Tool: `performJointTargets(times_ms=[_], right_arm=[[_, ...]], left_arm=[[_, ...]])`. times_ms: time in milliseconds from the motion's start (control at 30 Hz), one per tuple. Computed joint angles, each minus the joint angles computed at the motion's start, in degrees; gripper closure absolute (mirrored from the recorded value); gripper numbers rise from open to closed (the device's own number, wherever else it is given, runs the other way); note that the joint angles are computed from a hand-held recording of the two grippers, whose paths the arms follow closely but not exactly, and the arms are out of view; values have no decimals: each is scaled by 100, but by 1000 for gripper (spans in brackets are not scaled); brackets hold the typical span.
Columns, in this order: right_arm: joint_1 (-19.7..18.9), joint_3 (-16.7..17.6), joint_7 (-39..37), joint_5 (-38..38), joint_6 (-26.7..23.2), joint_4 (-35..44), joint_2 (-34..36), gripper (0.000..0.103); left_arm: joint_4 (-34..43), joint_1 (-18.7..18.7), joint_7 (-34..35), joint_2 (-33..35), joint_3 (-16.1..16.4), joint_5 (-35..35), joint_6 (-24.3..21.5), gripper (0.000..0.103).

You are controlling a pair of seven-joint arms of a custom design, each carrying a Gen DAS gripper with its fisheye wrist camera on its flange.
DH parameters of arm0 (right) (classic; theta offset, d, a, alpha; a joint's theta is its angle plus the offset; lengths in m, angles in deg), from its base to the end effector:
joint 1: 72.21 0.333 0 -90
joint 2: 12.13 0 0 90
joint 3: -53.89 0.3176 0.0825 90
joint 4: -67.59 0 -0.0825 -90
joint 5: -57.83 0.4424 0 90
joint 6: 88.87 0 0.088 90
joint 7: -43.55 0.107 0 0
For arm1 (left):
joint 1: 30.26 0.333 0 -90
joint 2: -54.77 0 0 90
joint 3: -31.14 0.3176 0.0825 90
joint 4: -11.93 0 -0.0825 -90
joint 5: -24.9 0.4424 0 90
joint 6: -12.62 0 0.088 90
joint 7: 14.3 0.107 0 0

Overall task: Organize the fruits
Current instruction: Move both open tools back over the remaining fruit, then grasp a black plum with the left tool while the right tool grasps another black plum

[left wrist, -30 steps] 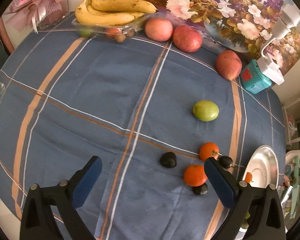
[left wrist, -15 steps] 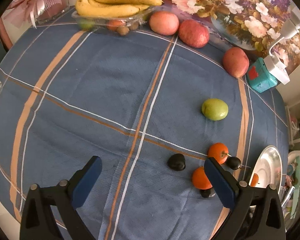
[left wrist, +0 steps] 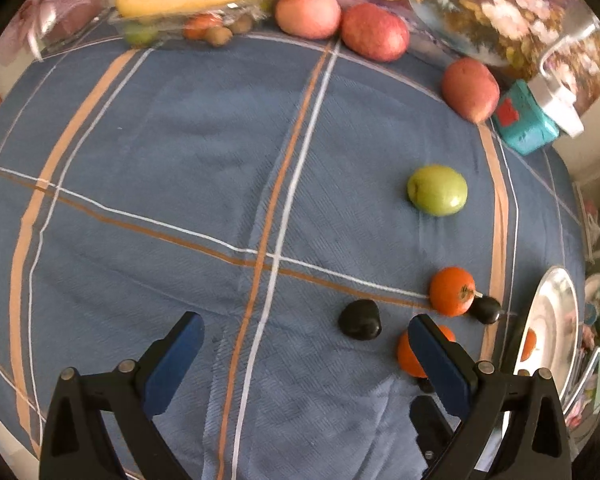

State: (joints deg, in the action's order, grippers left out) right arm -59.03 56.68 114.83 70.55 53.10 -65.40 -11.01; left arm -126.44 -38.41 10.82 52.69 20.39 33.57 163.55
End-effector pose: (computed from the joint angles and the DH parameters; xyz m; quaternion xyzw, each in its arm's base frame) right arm 0.5439 0.1549 0.3062 -0.8400 0.5332 0.0021 0.1009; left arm 0.5175 -0.1809 0.3088 -0.8939 0.4274 -0.1237 0.0550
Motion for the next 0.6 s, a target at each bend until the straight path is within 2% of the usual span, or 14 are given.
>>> performJointTargets(times_ms=[200, 333, 467, 600], right_arm=[[32, 38, 79, -70, -27, 64, 185, 0], [59, 65, 193, -173, -18, 142, 354, 0], [82, 81, 367, -324, 3, 213, 501, 0], [128, 111, 531, -478, 139, 223, 559, 0]], left_arm=[[259, -49, 725, 401, 15, -493, 29, 0], [296, -44, 822, 503, 51, -637, 167, 0], [375, -21, 936, 596, 81, -700, 54, 0], [427, -15, 954, 681, 103, -717, 148, 3]])
